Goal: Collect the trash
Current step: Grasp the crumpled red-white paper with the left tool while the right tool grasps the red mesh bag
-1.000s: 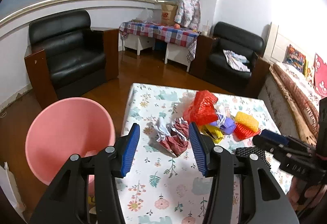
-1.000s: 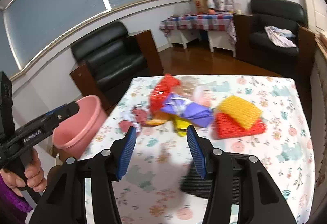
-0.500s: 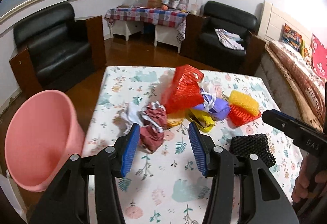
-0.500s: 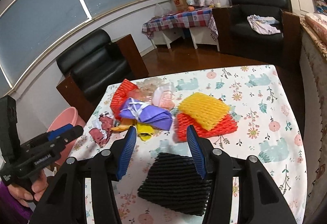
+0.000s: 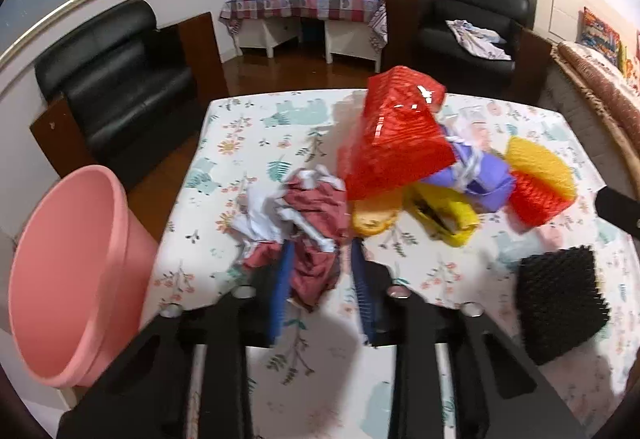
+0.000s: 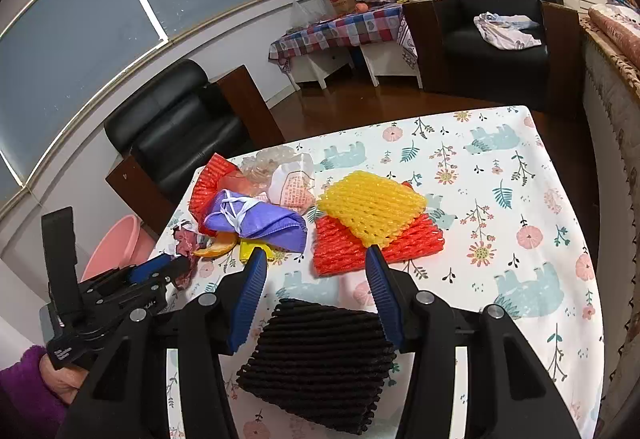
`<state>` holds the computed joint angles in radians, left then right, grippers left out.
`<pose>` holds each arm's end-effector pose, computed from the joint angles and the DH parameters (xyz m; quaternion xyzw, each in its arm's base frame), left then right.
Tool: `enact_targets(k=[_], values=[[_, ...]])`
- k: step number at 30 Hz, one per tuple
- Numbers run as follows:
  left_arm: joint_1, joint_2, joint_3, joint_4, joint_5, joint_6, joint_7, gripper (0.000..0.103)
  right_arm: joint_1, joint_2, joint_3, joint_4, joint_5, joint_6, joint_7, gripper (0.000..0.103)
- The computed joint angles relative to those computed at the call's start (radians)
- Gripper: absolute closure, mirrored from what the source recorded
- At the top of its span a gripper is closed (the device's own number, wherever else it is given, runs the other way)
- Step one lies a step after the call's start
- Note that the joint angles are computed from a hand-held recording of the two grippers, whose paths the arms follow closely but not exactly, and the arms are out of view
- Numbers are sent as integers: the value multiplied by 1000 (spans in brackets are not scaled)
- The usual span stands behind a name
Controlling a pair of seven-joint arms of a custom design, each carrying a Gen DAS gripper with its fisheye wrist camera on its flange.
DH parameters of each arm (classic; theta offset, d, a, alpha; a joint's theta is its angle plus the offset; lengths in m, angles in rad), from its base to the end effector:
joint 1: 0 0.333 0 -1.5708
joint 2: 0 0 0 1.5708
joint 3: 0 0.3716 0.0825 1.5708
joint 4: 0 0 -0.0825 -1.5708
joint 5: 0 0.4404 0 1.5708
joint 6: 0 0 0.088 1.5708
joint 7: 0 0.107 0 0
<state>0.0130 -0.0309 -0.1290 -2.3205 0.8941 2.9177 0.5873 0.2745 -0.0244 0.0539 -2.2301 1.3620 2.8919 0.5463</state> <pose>0.5661 -0.1150 0.4264 -0.6767 0.6443 -0.2179 0.2818 0.5724 0.1344 0.4472 -0.6708 0.5985 -0.0883 0.4290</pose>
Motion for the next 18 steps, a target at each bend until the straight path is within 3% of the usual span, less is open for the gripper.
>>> enact_targets(k=[3,18], values=[[7,-8,6,-10,-23,21,13,93,-1,6,0,8,7,-5,-3,52],[119,-182,-60,-143,-190,169,94,93,21,74,40,133,66,-166,-56,53]])
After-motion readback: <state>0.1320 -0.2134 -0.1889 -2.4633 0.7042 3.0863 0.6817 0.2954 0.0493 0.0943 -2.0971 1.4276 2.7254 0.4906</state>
